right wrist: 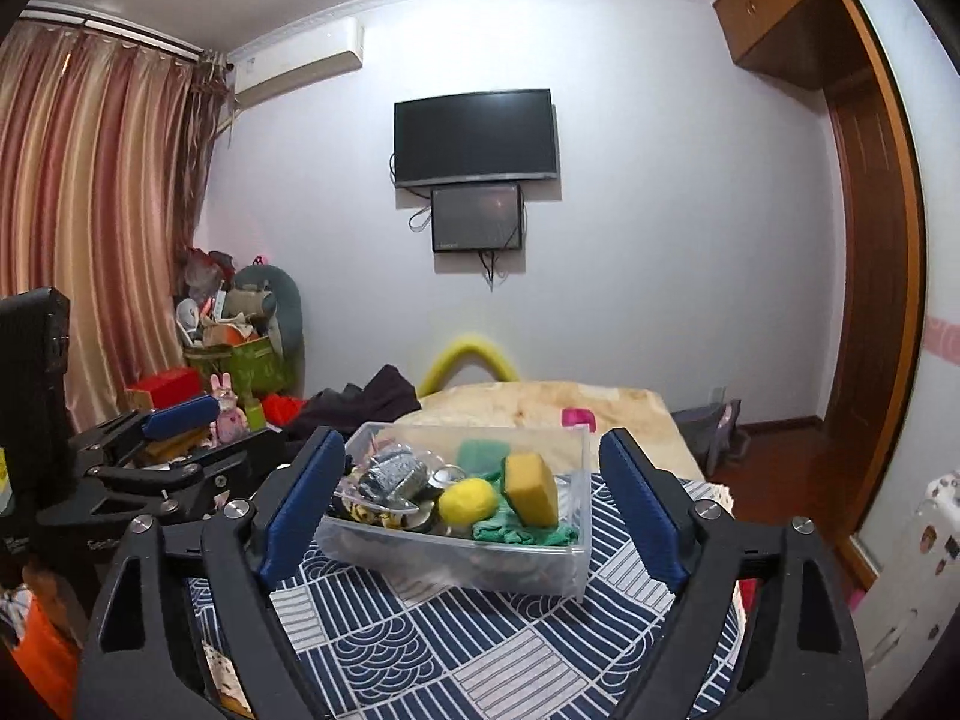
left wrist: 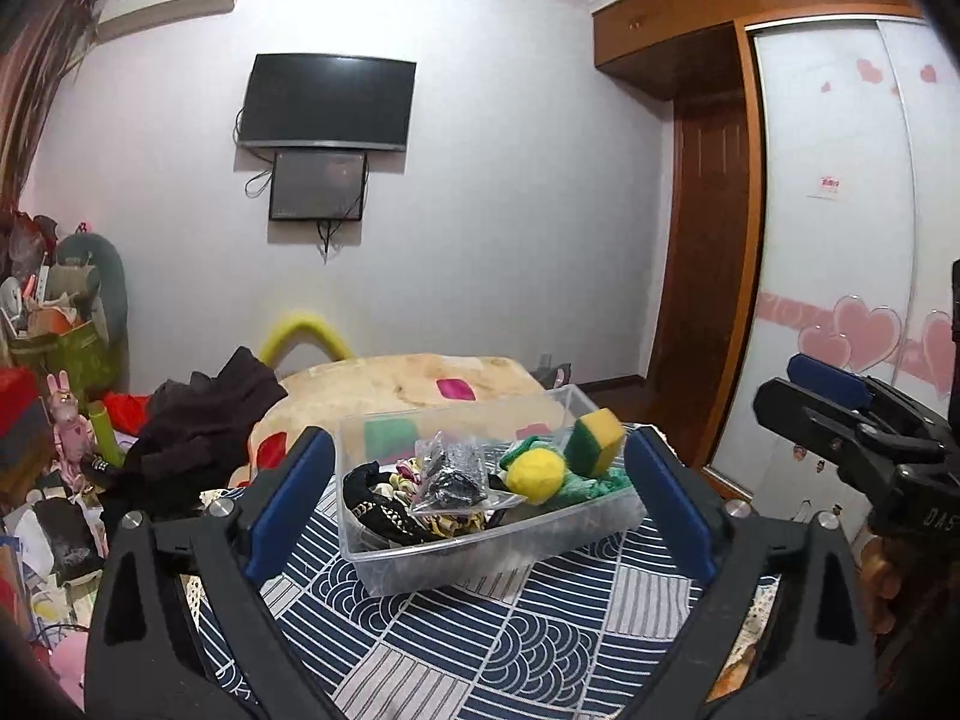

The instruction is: Organize soft objects

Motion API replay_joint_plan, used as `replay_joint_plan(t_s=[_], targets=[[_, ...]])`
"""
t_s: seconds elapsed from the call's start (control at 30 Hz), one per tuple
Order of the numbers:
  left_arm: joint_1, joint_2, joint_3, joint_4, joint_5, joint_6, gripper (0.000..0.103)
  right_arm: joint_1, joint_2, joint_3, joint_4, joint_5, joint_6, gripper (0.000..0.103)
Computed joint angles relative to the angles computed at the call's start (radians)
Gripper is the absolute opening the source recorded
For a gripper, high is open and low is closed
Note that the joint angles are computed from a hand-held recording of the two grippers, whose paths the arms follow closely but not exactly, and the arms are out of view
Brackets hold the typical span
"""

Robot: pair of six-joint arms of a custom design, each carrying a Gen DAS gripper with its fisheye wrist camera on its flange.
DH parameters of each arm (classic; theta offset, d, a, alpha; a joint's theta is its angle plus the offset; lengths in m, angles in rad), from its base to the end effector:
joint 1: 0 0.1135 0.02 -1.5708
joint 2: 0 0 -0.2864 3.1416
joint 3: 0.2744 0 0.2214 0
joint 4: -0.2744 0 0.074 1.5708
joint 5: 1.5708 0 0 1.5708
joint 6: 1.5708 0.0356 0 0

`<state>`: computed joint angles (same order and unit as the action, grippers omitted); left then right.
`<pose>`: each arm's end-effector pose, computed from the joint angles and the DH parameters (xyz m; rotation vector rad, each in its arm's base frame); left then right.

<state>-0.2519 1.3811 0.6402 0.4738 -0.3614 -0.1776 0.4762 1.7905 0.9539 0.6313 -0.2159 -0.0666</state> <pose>0.2619 -0.0544 0.2669 -0.1842 1.8110 0.0286 0.3309 0.1792 0.2528 -0.6319 1.6824 0.4860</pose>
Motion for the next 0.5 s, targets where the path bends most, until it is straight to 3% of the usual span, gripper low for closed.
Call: replay_joint_plan(t_s=[0.5], targets=[[-0.031, -0.053, -0.058, 0.006, -0.024, -0.042, 0.1, 0.014, 0.022, -0.033, 0.041, 0.016, 0.011, 0.09]])
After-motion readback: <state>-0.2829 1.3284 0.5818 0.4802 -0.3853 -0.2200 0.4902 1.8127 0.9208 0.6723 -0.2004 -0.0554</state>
